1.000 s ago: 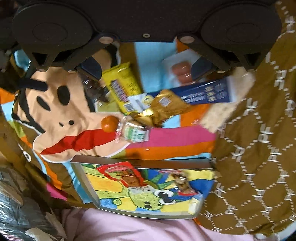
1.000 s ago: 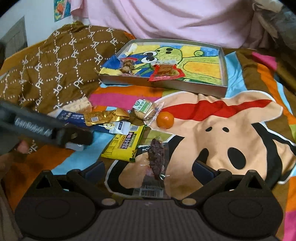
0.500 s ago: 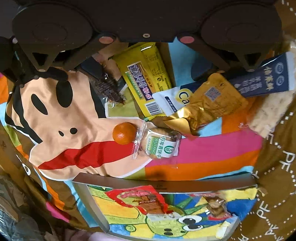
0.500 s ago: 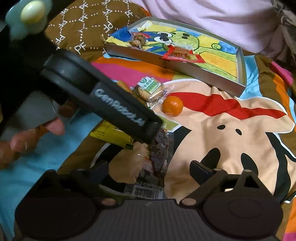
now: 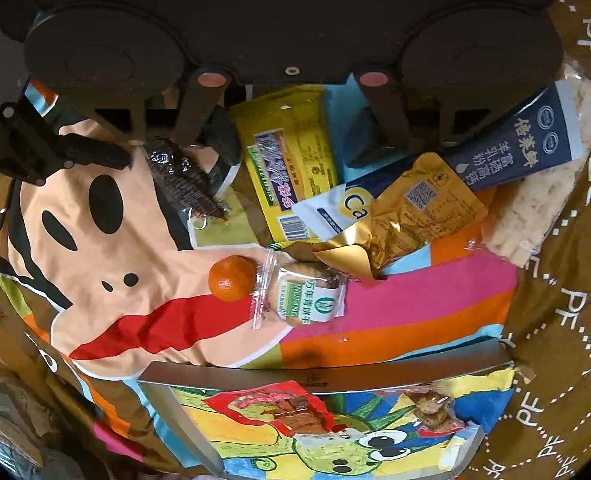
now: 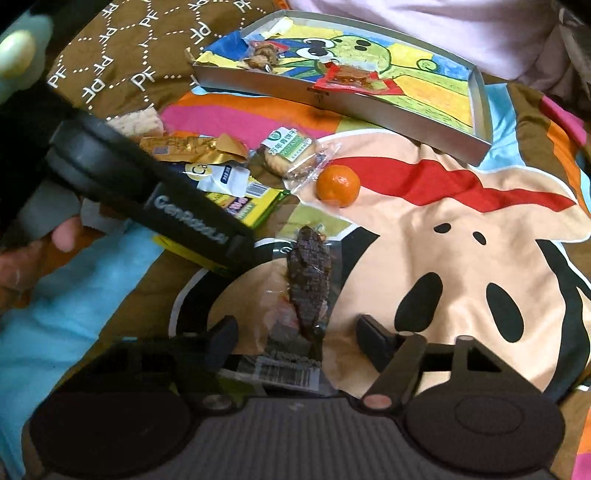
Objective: Organize snacks
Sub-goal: 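Grasp the dark jerky in the clear bag with the right tool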
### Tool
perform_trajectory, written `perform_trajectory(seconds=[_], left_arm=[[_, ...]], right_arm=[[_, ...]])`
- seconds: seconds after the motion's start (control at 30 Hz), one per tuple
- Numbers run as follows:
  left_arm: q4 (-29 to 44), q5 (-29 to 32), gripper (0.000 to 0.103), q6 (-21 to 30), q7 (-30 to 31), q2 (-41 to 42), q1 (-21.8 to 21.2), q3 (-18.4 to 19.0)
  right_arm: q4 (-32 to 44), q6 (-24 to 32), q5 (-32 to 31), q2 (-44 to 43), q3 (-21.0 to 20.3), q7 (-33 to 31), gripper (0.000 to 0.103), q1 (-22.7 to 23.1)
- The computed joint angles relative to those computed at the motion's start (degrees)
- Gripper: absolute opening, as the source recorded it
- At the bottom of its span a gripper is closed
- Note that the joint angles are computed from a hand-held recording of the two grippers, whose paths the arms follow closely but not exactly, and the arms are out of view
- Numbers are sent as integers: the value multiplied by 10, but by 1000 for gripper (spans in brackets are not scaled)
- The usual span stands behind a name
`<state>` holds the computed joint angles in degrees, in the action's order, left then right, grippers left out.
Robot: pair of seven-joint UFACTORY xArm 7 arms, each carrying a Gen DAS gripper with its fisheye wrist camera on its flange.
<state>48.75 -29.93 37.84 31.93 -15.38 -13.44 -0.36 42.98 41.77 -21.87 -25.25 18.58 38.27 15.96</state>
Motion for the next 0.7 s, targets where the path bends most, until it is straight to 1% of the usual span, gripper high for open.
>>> perform_trajectory(seconds=[0.03,0.1,0.2,0.27,0.53,0.63,0.67,0.7], left_arm=[[1,-1,53,3,-3,-1,2,1],[3,-12,52,12,-12,-1,5,7],[0,-25,51,21,-19,-6,9,11],[-6,-22,51,26,-18,-15,12,12],[-41,25,51,84,-10,-79,25,22],[-55,40,53,79,-3,-94,24,20],[-59,43,57,72,-1,-97,23,19],[-61,45,58,65,2,-97,20,18]], right_arm=[[-1,-1,2,-2,-2,0,62,0],[-2,-1,7,-4,-3,1,56,1],[-4,-4,11,-7,-5,2,56,1],[-5,-2,15,-10,-4,1,56,2],[-9,16,48,-30,-11,-29,56,17],[-14,13,52,-38,-8,-33,57,17],[-15,10,51,-38,-6,-32,58,15],[-15,9,50,-37,-5,-30,61,12]])
